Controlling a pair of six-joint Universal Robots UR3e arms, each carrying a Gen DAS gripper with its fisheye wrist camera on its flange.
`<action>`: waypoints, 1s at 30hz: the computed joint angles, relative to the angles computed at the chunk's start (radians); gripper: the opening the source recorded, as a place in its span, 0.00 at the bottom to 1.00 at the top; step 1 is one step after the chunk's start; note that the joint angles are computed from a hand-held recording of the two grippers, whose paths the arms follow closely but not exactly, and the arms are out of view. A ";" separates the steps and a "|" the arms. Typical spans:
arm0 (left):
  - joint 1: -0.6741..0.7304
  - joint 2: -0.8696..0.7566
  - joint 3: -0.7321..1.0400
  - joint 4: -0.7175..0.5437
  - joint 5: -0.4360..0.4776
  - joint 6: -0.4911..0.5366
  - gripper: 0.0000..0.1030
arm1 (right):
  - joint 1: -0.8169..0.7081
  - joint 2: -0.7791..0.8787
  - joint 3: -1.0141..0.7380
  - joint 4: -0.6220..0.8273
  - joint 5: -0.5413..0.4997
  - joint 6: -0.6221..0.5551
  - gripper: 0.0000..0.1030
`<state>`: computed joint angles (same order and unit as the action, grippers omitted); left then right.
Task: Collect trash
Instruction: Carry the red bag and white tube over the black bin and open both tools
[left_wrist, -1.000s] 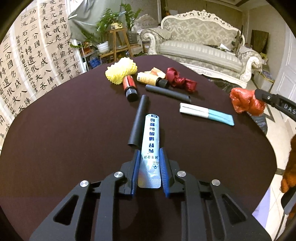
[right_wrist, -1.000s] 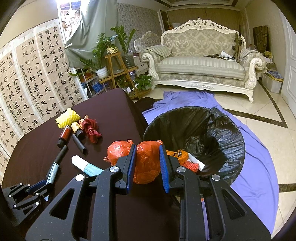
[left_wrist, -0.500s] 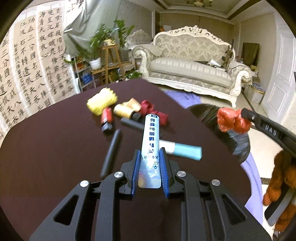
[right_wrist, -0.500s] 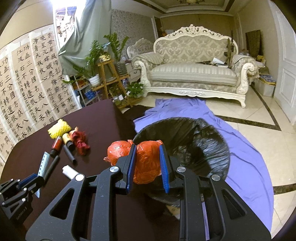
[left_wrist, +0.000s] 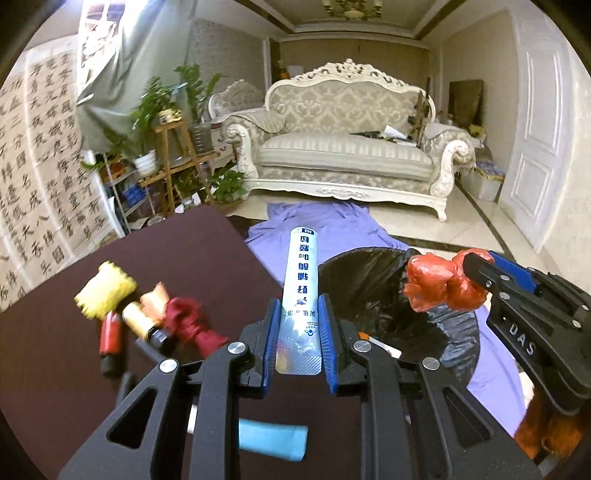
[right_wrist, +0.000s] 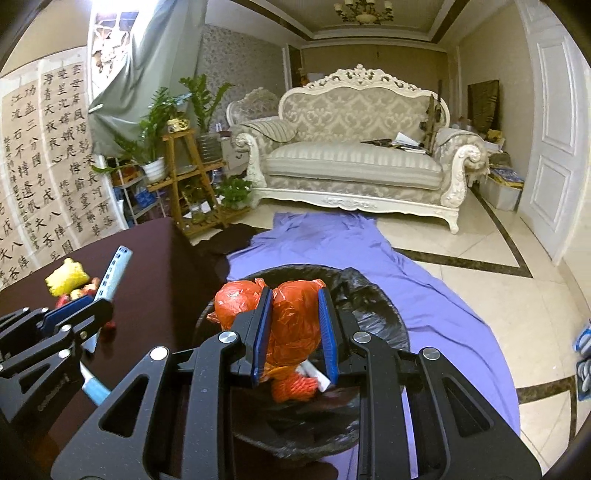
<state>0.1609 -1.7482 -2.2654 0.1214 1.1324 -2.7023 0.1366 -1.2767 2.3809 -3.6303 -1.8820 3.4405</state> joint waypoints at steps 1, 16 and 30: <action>-0.030 -0.035 0.035 0.001 0.022 -0.011 0.22 | -0.014 0.007 0.000 -0.003 0.008 -0.002 0.24; -0.153 -0.212 0.185 0.033 0.182 -0.040 0.61 | -0.115 0.079 -0.005 -0.026 0.049 -0.009 0.39; 0.151 0.067 -0.062 -0.041 0.049 0.064 0.69 | 0.117 0.009 -0.070 0.121 0.028 0.025 0.40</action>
